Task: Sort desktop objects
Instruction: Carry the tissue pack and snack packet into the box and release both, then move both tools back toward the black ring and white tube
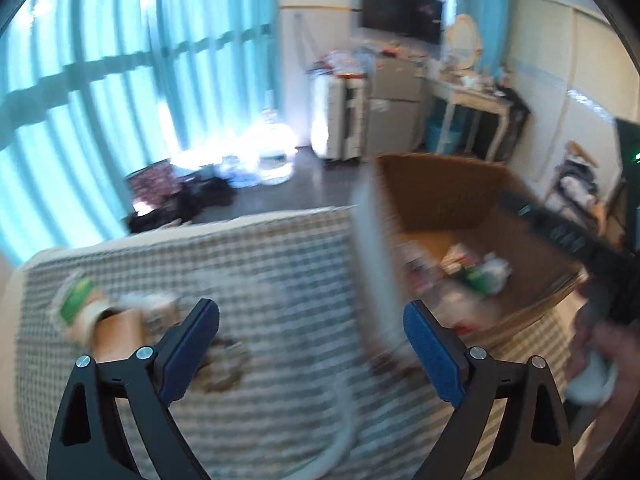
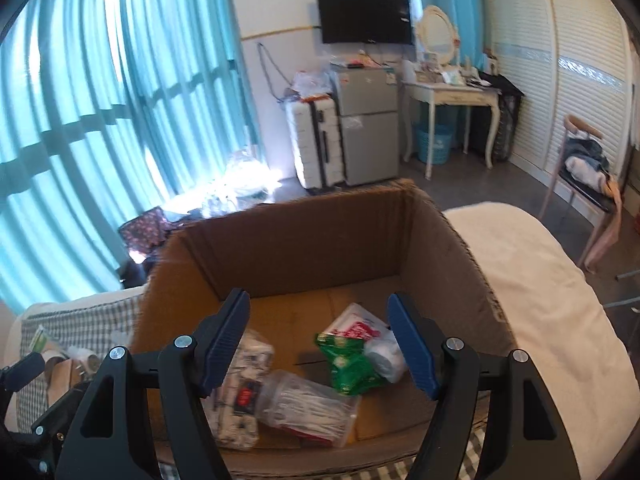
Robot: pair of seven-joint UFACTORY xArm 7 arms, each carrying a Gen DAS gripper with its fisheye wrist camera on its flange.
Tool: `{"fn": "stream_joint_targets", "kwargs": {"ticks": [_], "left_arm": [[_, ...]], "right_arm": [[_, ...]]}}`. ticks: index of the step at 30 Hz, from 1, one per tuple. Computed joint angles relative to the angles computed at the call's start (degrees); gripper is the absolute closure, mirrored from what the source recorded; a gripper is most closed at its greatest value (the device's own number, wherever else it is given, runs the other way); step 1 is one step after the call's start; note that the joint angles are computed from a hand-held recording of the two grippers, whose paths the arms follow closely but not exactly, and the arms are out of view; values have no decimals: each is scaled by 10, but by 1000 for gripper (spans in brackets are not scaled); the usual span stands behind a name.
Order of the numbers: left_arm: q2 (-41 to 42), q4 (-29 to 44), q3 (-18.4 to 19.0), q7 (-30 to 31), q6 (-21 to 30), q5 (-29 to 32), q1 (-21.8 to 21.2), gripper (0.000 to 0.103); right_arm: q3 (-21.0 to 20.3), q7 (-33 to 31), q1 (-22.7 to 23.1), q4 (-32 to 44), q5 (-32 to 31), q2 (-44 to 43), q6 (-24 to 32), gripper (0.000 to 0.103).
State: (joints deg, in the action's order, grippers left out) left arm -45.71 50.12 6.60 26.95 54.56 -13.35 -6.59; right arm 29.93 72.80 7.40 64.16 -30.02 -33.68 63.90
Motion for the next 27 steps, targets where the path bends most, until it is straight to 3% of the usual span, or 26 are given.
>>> {"fn": "stream_joint_targets", "kwargs": {"ticks": [4, 7, 11, 16, 20, 27], "left_arm": [[-8, -15, 47, 13, 3, 46, 66, 2], [3, -26, 86, 20, -2, 68, 121, 2], [4, -65, 114, 30, -32, 80, 177, 2], [38, -78, 136, 45, -32, 58, 201, 2], [62, -78, 131, 49, -27, 33, 204, 2], [59, -100, 124, 86, -23, 12, 200, 2]], "right_arm": [[1, -8, 24, -1, 0, 19, -92, 31], [-8, -14, 51, -10, 20, 43, -198, 31], [23, -10, 54, 17, 4, 96, -248, 31], [55, 9, 73, 69, -57, 182, -254, 31], [46, 14, 105, 87, -62, 245, -256, 31], [28, -17, 168, 159, -79, 347, -128, 31]]}}
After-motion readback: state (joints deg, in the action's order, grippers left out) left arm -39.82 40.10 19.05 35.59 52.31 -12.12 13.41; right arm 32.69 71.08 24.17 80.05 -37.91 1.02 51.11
